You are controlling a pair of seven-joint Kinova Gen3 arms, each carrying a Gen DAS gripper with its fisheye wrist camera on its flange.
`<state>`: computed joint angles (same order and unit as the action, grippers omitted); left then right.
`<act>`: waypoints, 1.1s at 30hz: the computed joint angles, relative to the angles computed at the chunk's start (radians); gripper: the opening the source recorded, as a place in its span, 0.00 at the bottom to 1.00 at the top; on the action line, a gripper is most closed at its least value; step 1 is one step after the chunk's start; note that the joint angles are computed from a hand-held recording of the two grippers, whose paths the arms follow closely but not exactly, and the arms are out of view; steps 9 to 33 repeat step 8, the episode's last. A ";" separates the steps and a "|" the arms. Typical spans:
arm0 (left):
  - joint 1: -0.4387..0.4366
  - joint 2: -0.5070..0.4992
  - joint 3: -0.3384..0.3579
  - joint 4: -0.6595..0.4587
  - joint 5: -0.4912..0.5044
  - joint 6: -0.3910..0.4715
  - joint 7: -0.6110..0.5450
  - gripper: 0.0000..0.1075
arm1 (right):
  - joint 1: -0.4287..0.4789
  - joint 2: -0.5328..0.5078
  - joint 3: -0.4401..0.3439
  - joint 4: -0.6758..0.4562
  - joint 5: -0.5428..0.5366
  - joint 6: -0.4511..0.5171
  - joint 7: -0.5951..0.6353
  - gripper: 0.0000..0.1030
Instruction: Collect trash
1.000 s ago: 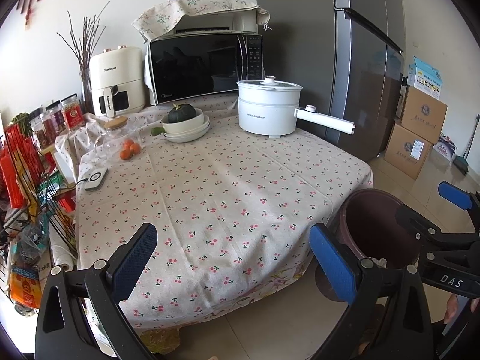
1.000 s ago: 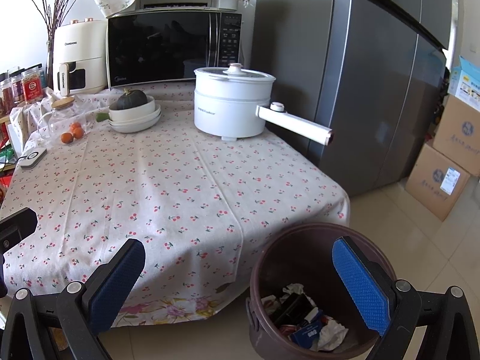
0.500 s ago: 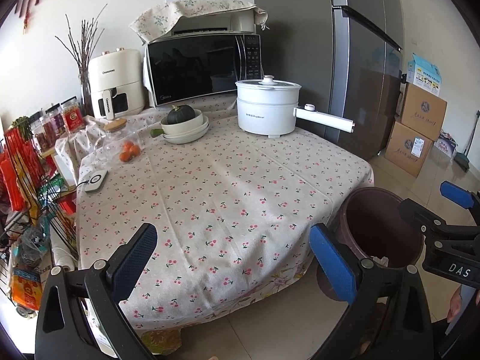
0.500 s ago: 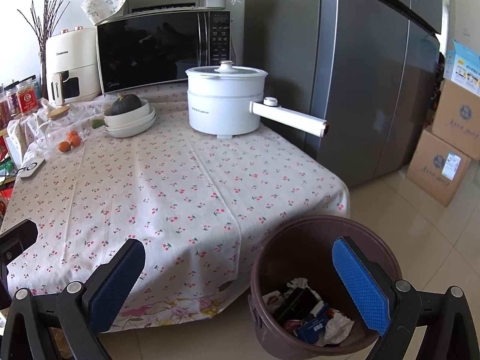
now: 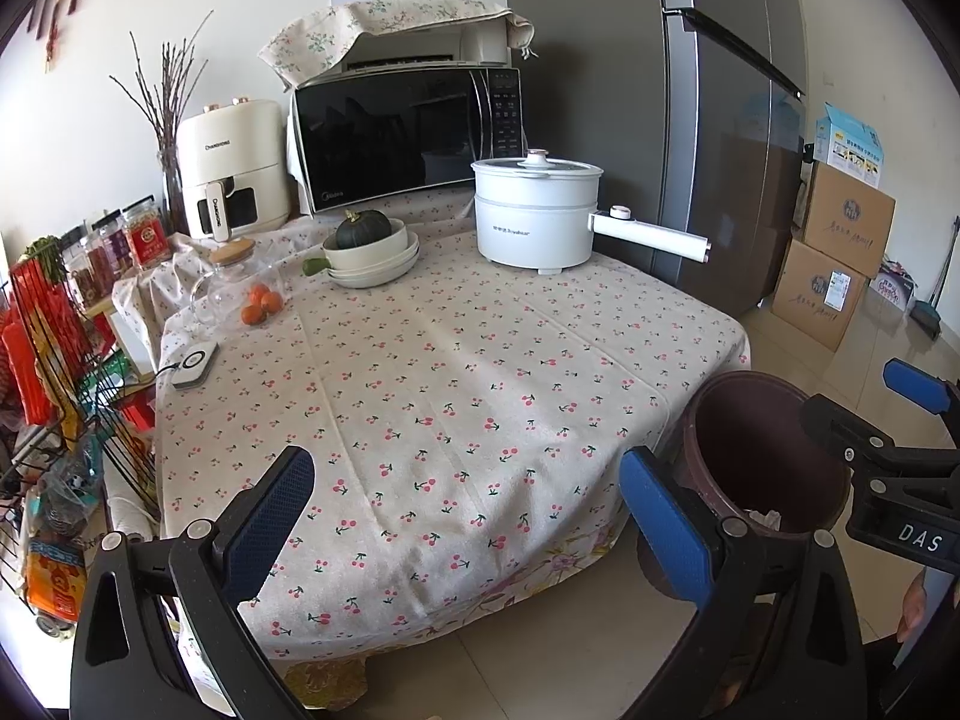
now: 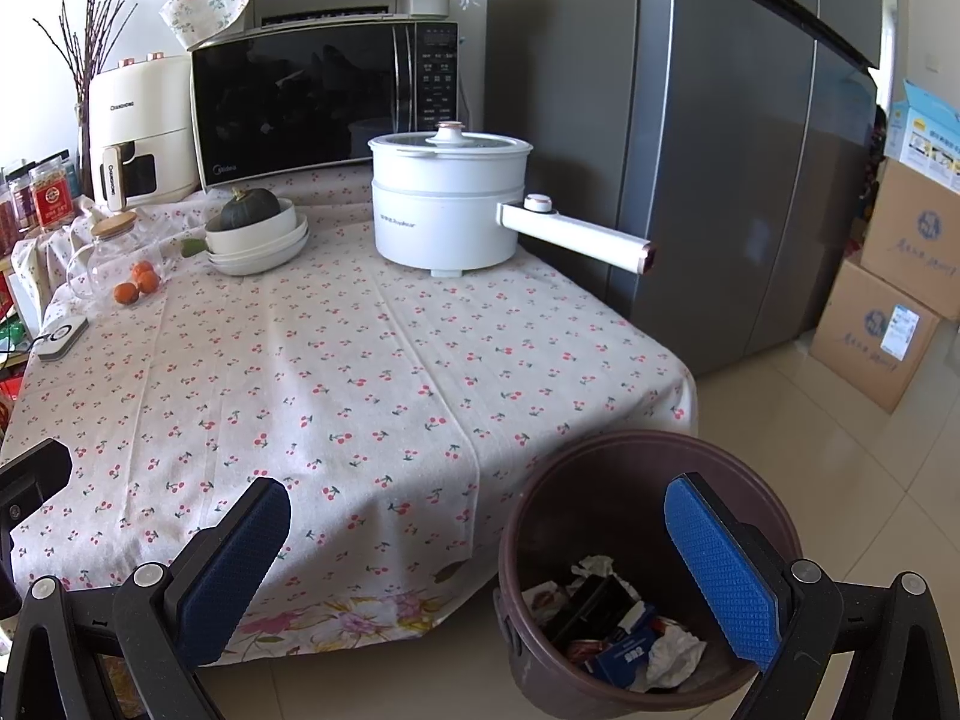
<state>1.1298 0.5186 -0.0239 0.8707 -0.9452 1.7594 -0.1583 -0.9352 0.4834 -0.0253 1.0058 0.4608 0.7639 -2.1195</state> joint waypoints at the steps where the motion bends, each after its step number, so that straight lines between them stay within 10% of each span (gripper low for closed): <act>1: 0.000 -0.001 0.000 0.001 0.001 -0.001 0.001 0.95 | 0.000 0.000 0.000 0.000 0.000 0.000 0.001 0.99; 33: -0.070 -0.082 0.040 0.070 0.078 -0.080 0.022 0.95 | 0.006 -0.004 -0.004 0.012 -0.003 -0.010 0.003 0.99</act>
